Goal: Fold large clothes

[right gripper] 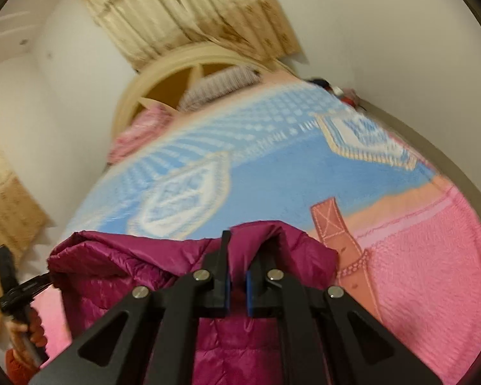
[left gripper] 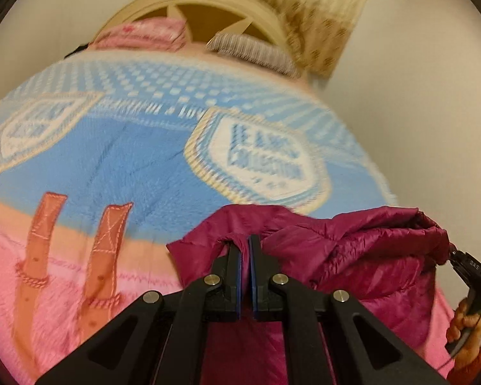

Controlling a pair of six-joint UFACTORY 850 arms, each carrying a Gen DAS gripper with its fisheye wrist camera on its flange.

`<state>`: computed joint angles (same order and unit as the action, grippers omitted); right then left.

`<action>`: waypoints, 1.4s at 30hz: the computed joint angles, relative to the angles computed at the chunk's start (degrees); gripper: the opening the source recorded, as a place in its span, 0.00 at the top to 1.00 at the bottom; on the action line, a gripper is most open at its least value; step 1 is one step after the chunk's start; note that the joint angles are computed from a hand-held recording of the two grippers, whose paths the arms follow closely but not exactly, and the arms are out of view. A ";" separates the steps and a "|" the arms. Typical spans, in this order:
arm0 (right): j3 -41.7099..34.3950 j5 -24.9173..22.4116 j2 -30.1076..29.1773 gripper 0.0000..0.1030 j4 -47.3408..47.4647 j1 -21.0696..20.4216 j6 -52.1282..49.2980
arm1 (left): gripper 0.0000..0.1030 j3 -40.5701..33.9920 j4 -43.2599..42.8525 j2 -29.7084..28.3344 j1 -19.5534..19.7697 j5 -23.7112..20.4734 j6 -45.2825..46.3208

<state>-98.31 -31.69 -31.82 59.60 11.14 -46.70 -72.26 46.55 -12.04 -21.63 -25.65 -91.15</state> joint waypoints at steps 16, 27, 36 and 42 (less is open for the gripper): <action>5.98 21.31 1.51 0.20 2.72 1.48 -0.41 | 0.92 1.83 -21.35 1.33 6.60 6.19 14.97; 0.29 14.13 -0.32 0.36 -12.40 11.08 -1.59 | 0.55 -8.33 -8.82 -4.13 0.15 -8.86 15.06; -11.51 7.61 -12.96 0.65 -37.32 14.04 24.40 | 0.33 -13.97 6.77 -7.44 -4.88 -22.33 7.68; -12.52 6.07 -14.40 0.64 -37.13 14.13 25.54 | 0.33 -17.74 7.27 -10.17 -6.18 -23.11 8.52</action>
<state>-110.83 -25.61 -46.22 22.47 25.27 -21.16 -90.00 53.81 -22.21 -27.81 -48.77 -82.63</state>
